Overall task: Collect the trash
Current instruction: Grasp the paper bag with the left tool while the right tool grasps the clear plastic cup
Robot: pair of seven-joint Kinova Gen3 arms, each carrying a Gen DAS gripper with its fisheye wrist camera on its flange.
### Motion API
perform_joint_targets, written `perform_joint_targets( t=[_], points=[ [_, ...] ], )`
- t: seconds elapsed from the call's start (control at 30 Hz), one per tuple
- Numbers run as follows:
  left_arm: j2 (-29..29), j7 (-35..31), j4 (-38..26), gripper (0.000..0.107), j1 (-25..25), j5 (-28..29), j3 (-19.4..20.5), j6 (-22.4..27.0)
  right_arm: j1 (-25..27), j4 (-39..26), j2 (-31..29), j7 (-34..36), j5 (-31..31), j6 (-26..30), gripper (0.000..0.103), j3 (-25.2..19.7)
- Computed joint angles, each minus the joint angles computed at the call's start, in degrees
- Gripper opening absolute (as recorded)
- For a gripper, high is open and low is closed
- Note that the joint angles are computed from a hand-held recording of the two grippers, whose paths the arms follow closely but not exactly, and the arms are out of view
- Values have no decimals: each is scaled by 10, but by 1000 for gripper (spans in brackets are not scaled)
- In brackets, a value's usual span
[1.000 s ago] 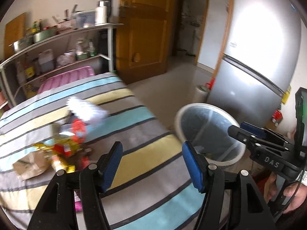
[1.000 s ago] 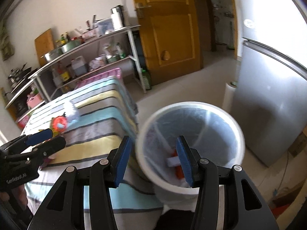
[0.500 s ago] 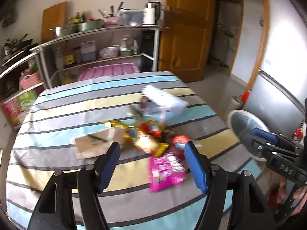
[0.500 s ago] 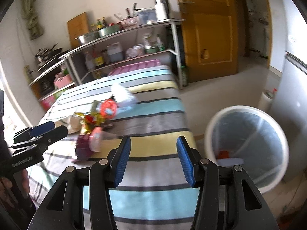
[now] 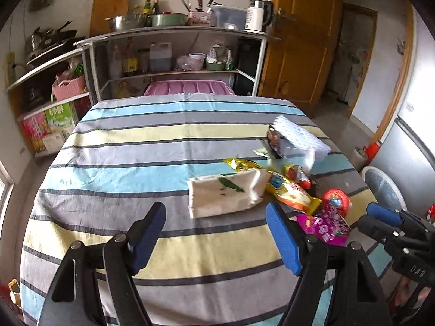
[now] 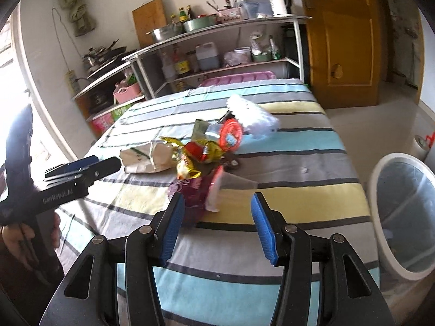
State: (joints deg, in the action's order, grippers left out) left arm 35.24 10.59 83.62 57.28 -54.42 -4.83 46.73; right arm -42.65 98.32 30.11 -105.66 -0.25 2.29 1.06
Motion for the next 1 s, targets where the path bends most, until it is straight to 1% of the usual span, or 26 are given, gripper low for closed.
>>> perform_joint_targets(
  t=[0.1, 0.17, 0.27, 0.33, 0.4, 0.43, 0.5, 0.57, 0.67, 0.73, 0.77, 0.83, 0.9, 0.93, 1.0],
  points=[
    [-5, 6, 12, 79, -6, -5, -3, -13, -38, -17, 12, -23, -11, 13, 52, 50],
    [-8, 7, 21, 79, -15, -7, -3, -31, -45, -32, 20, -39, -14, 23, 53, 67],
    [-5, -13, 16, 79, -26, -3, -1, -36, -41, -57, 31, -54, -3, 46, 53, 70],
    [-5, -25, 16, 81, -32, -1, -1, -48, -22, -70, 36, -57, 6, 60, 54, 50],
    [-3, -46, 13, 83, -43, 10, 2, -61, 8, -86, 43, -54, 11, 75, 54, 15],
    [-1, -57, 10, 83, -48, 16, 3, -66, 16, -92, 47, -55, 13, 82, 54, 7],
    [6, -73, 1, 83, -53, 31, 0, -68, 31, -102, 53, -54, 16, 92, 55, -11],
    [12, -93, -7, 83, -60, 47, -2, -72, 54, -113, 59, -45, 16, 106, 55, -38],
    [19, -118, -15, 84, -64, 59, -12, -82, 71, -124, 68, -36, 15, 116, 55, -58],
    [19, -145, -16, 84, -78, 80, -5, -100, 84, -129, 71, -26, 11, 123, 55, -75],
    [18, -155, -13, 84, -82, 84, -5, -116, 86, -133, 73, -23, 9, 128, 55, -78],
    [20, -178, -17, 84, -83, 104, -8, -127, 90, -139, 78, -20, 4, 137, 55, -82],
    [21, -194, -16, 84, -78, 115, -16, -138, 100, -137, 78, -12, -2, 133, 55, -93],
    [20, -205, -18, 84, -78, 125, -15, -138, 100, -138, 78, -11, -4, 134, 55, -93],
    [17, -224, -13, 84, -75, 133, -18, -155, 95, -136, 76, -9, -4, 136, 55, -88]
  ],
)
